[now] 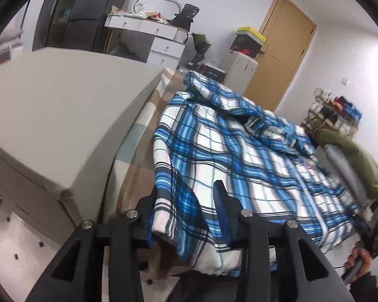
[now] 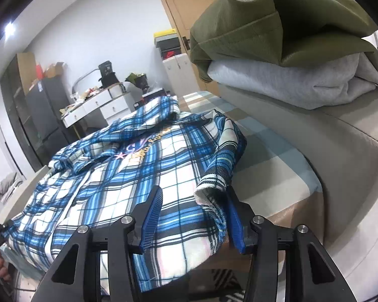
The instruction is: Fold large clothes
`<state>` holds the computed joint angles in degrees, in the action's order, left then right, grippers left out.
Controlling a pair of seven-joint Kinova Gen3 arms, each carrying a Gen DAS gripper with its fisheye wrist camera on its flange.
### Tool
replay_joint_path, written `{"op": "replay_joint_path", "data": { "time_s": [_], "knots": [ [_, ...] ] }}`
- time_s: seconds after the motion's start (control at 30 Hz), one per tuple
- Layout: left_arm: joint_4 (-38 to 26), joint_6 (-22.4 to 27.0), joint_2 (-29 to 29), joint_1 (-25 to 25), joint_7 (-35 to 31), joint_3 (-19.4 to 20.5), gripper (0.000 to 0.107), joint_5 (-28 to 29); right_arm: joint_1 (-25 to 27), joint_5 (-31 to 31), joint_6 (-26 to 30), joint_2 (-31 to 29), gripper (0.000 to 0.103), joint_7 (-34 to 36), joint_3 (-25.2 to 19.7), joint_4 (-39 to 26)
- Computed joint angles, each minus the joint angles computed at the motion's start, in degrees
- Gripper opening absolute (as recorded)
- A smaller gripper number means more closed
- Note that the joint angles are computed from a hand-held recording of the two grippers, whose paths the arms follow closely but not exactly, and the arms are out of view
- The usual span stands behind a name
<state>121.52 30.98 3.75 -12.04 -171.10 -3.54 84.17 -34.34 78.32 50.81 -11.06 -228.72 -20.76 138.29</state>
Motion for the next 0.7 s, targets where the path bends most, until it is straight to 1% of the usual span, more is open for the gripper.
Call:
{"op": "replay_joint_path", "data": {
  "time_s": [0.03, 0.07, 0.1, 0.13, 0.17, 0.23, 0.3, 0.33, 0.37, 0.4, 0.47, 0.53, 0.6, 0.67, 0.7],
  "knots": [
    [0.40, -1.95, -0.44, 0.59, -0.99, 0.40, 0.018, 0.80, -0.12, -1.17, 1.52, 0.60, 0.035, 0.82, -0.57, -0.51],
    [0.85, -3.77, -0.74, 1.23, -2.91, 0.74, 0.000, 2.12, -0.39, -3.28, 3.60, 1.51, 0.023, 2.57, -0.91, -1.56],
    [1.33, -4.99, -0.97, 1.65, -5.24, 0.89, 0.000, 3.67, 0.30, -4.58, 4.74, 2.18, 0.013, 3.49, -1.73, -2.19],
    [1.95, -5.27, -1.44, 1.87, -7.57, 0.72, 0.000, 5.85, 0.22, -4.99, 4.95, 2.15, 0.002, 3.46, -1.48, -2.18],
    [2.81, -4.61, -2.39, 1.70, -9.90, 0.39, 0.000, 8.18, -0.45, -4.61, 4.23, 1.11, 0.002, 2.51, -0.57, -1.50],
    [4.33, -2.84, -4.05, 1.28, -14.28, -0.43, 0.000, 11.23, -0.59, -4.51, 5.23, -1.35, 0.002, -0.49, -1.73, -0.21],
    [5.50, 0.41, -5.55, 0.22, -15.57, -1.56, 0.000, 10.97, -2.02, -5.82, 8.83, -3.72, 0.002, -1.02, -3.92, 0.07],
    [5.91, 1.75, -6.43, -0.41, -14.82, -2.06, 0.000, 9.46, -2.70, -6.99, 11.15, -4.64, 0.002, -0.48, -5.61, -0.14],
    [6.38, 3.98, -7.50, -1.27, -14.04, -2.88, 0.000, 7.58, -2.34, -8.63, 13.48, -5.24, 0.002, 0.99, -8.26, -0.72],
    [6.47, 5.39, -7.98, -1.88, -13.41, -3.34, 0.000, 6.48, -2.11, -9.87, 15.03, -5.65, 0.002, 2.62, -9.86, -1.38],
    [6.32, 8.56, -9.43, -2.97, -10.97, -4.36, 0.000, 3.56, -3.56, -12.51, 17.16, -6.75, 0.002, 6.04, -10.99, -2.69],
    [5.15, 11.51, -10.26, -3.62, -8.42, -5.08, 0.000, 1.36, -3.88, -14.15, 18.66, -7.42, 0.002, 8.82, -12.85, -4.13],
    [2.92, 12.85, -9.99, -3.55, -4.76, -4.96, 0.000, -0.17, -3.64, -14.89, 19.66, -6.98, 0.002, 12.34, -13.60, -6.34],
    [-0.18, 14.22, -9.05, -3.33, -0.66, -4.82, 0.000, -2.14, -3.27, -14.34, 18.95, -6.80, 0.002, 15.13, -13.03, -8.30],
    [-1.27, 14.12, -8.65, -3.06, 0.43, -4.53, 0.000, -2.50, -2.94, -14.31, 18.38, -6.60, 0.002, 16.73, -12.45, -9.40]
  ]
}}
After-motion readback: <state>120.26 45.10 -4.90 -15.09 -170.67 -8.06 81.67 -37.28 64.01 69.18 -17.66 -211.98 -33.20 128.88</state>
